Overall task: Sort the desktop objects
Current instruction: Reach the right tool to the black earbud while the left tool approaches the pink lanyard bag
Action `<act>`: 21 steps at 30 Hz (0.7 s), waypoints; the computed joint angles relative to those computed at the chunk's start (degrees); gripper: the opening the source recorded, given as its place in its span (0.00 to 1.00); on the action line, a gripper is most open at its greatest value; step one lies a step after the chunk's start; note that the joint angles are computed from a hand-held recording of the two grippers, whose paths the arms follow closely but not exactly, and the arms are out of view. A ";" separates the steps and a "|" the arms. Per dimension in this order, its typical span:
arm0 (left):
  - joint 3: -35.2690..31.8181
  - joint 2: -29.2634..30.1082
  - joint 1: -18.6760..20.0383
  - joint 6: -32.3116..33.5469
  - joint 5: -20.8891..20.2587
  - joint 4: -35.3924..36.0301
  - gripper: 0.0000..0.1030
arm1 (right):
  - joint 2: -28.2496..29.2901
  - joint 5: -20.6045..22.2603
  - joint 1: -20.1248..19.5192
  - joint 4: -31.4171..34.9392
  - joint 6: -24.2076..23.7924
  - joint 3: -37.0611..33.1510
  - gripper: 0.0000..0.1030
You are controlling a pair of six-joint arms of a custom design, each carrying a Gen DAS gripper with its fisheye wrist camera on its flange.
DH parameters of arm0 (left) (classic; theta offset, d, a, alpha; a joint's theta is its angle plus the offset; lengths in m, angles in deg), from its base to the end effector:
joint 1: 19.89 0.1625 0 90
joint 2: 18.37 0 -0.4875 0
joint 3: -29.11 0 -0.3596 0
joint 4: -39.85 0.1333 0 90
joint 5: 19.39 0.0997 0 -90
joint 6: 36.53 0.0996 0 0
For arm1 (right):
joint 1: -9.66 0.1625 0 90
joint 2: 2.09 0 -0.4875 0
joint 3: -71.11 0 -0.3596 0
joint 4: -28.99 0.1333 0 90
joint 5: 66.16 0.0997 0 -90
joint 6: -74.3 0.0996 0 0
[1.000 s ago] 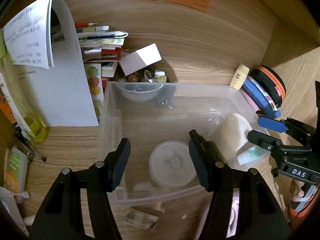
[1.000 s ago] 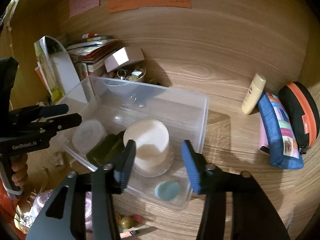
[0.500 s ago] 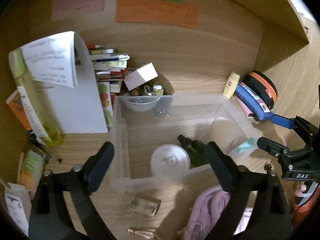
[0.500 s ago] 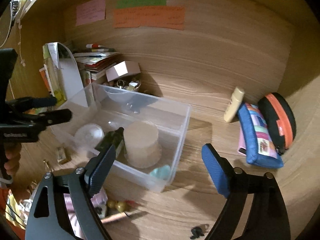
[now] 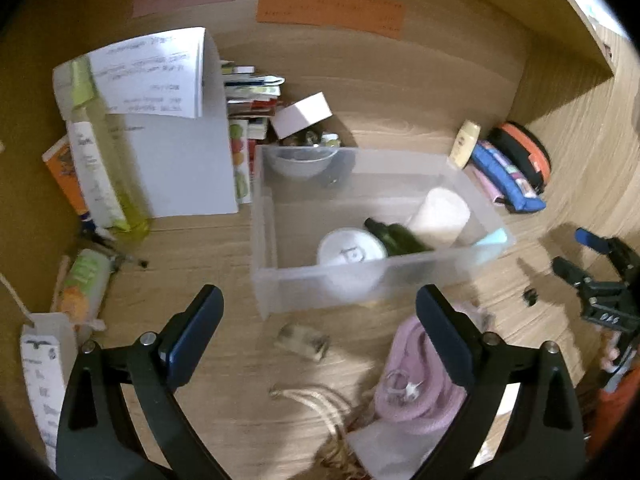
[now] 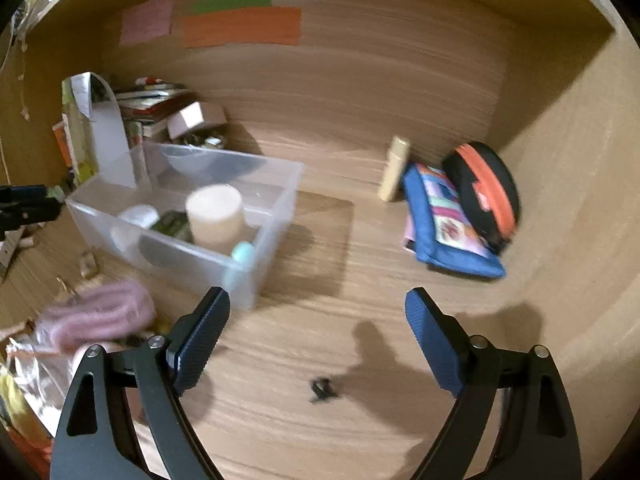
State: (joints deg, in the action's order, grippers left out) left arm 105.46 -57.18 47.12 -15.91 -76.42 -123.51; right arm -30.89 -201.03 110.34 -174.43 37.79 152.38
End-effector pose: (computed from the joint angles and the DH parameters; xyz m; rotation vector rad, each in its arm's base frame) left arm -0.1378 -0.8049 0.2395 0.6972 2.3778 -0.8121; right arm 0.2021 -0.7316 0.1651 0.3538 -2.0190 0.9586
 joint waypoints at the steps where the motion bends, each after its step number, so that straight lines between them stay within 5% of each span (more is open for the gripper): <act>1: 0.99 -0.05 -0.18 0.71 1.37 -1.97 0.95 | -0.27 -0.47 -0.10 -0.55 -0.20 0.76 0.88; 8: 5.31 -1.89 0.13 -1.35 1.83 -4.09 0.95 | -1.32 -2.83 -1.16 -2.44 -0.04 4.47 0.92; 21: 2.24 0.33 -1.23 0.34 -2.91 9.94 0.95 | -2.22 -2.31 -3.50 2.02 5.94 7.16 0.92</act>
